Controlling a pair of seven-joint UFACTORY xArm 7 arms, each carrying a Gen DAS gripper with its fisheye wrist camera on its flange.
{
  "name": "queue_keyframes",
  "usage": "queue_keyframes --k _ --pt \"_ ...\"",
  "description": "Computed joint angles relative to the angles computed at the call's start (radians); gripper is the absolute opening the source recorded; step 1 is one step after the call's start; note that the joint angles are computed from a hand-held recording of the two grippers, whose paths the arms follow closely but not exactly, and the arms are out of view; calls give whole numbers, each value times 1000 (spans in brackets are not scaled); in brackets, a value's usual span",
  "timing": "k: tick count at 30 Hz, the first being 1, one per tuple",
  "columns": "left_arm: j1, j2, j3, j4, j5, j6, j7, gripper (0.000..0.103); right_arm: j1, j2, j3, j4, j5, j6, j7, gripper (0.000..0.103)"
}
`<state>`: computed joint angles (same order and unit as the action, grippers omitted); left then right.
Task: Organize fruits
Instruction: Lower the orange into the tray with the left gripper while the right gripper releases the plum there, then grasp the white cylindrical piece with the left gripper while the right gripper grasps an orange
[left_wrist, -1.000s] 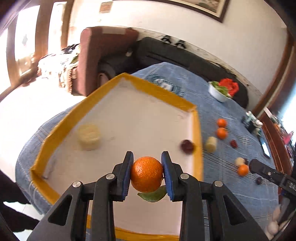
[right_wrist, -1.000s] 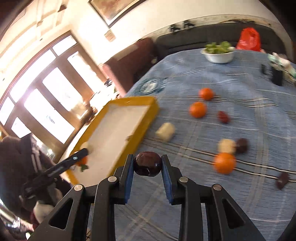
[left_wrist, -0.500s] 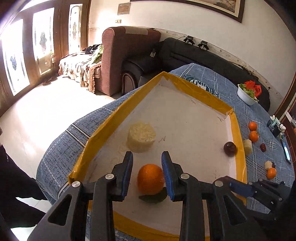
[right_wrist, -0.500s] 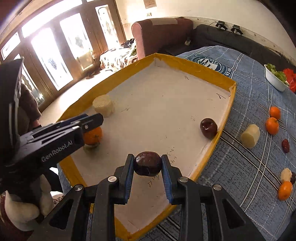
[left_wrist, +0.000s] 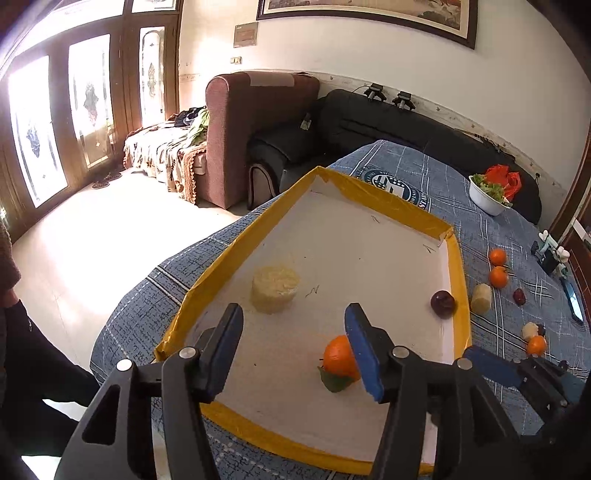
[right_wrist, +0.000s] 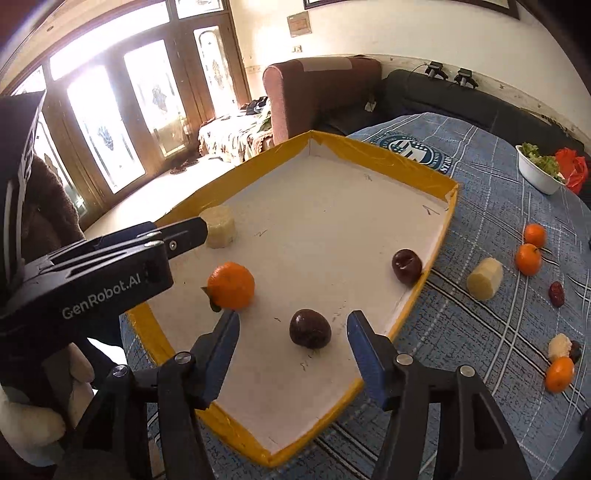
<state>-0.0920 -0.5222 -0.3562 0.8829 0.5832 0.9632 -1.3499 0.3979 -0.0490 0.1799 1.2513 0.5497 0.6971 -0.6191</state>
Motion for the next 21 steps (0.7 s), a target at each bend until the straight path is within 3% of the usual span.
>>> queue_keyframes --k 5,10,14,17,21 --pt "-15 12 -19 41 16 6 12 63 -49 -60 -57 -32 60 14 -23 66" --pt "-16 -3 -26 57 28 -54 10 70 -143 -103 -142 -33 63 -12 -22 69" --pt "-14 47 -56 102 63 -131 11 70 -236 -79 -195 8 17 -29 56 73" --pt "-24 124 -87 165 113 -168 23 70 -280 -49 -210 31 28 4 80 73" --pt "-82 232 -78 245 146 -203 72 72 -300 0 -189 50 46 48 72 73"
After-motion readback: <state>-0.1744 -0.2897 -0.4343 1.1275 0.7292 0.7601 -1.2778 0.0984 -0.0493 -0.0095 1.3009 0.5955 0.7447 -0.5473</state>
